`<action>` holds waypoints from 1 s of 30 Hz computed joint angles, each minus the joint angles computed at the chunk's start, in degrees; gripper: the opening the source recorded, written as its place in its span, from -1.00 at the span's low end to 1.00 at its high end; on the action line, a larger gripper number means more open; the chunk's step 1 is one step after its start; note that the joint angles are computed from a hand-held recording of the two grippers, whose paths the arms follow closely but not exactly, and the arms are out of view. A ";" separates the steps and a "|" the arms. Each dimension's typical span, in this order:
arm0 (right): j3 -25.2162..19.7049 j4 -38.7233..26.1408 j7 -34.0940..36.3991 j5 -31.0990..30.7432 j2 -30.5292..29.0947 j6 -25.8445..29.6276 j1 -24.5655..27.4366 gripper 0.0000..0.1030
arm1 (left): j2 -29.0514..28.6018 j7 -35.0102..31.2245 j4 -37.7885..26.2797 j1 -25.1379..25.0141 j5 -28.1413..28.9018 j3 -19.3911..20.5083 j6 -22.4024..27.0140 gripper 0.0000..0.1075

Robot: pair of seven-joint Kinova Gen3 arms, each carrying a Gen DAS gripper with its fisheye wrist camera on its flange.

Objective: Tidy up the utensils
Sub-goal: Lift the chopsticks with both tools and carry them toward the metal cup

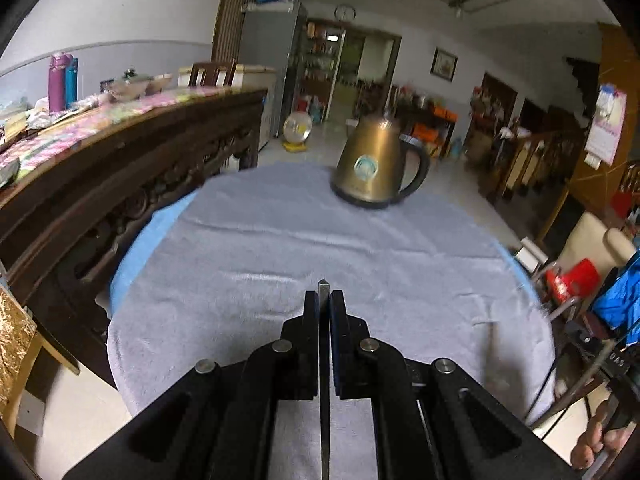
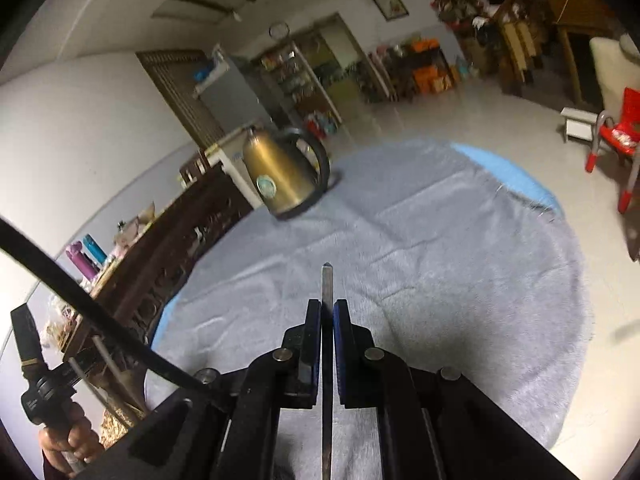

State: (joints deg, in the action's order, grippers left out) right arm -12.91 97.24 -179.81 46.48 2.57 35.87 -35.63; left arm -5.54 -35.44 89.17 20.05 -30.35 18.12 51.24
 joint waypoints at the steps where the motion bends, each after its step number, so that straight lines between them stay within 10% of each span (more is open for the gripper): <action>1: -0.42 0.52 -2.24 2.21 -0.96 1.11 -0.80 -0.87 | -1.13 0.69 0.36 0.20 -1.02 0.48 -0.35 -0.90; 15: -8.40 2.93 -16.31 16.20 -6.67 8.69 -0.60 -0.87 | -9.03 6.09 0.94 -6.07 -9.13 12.58 0.39 -0.90; 30: -14.07 1.51 -19.45 24.34 -9.42 16.89 -2.17 -0.87 | -14.62 0.73 -2.05 -15.12 -4.00 19.99 -3.41 -0.90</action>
